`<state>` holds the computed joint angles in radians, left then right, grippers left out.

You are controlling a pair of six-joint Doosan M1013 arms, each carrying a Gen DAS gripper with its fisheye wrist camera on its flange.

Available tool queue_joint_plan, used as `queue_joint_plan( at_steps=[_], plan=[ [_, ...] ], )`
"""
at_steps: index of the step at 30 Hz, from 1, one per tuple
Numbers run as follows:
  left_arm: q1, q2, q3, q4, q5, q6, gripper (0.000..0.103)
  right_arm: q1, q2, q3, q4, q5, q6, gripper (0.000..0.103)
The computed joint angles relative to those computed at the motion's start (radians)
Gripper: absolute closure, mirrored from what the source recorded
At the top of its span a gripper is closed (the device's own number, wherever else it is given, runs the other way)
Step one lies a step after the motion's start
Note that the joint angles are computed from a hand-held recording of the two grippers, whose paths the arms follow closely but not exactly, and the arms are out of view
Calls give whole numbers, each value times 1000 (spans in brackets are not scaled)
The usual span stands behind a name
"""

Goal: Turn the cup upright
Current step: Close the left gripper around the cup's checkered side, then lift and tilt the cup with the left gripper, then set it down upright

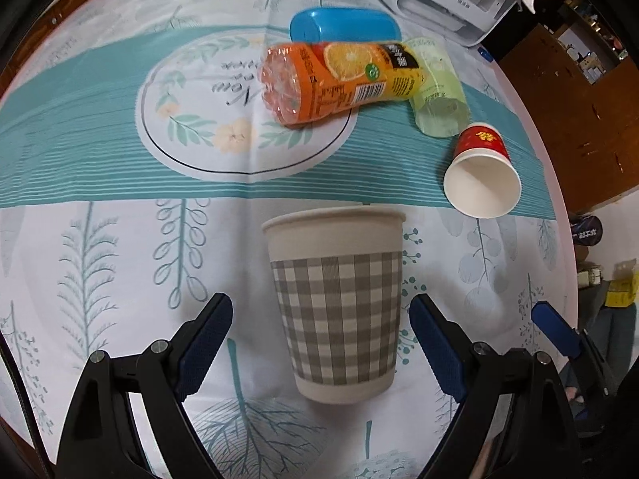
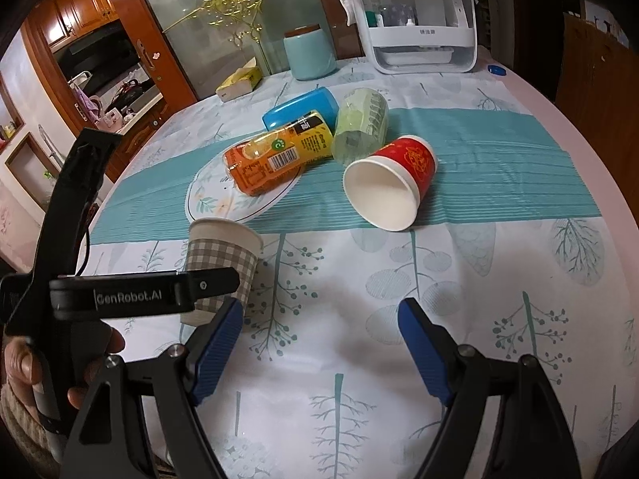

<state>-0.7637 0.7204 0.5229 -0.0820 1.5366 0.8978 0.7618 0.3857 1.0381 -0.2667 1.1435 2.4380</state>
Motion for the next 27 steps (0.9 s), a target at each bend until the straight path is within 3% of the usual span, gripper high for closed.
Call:
queue_joint_plan(
  at_steps=[9, 12, 17, 27],
  plan=[
    [31, 64, -87, -111, 72, 2, 14, -8, 4, 4, 31, -8, -6, 23],
    [33, 80, -115, -110, 92, 8, 20, -10, 6, 5, 43, -10, -8, 23],
    [40, 102, -156, -137, 115, 13, 39, -14, 11, 1, 63, -7, -14, 23],
    [38, 74, -136, -93, 93, 41, 39, -15, 11, 1, 66, -10, -17, 23]
  ],
)
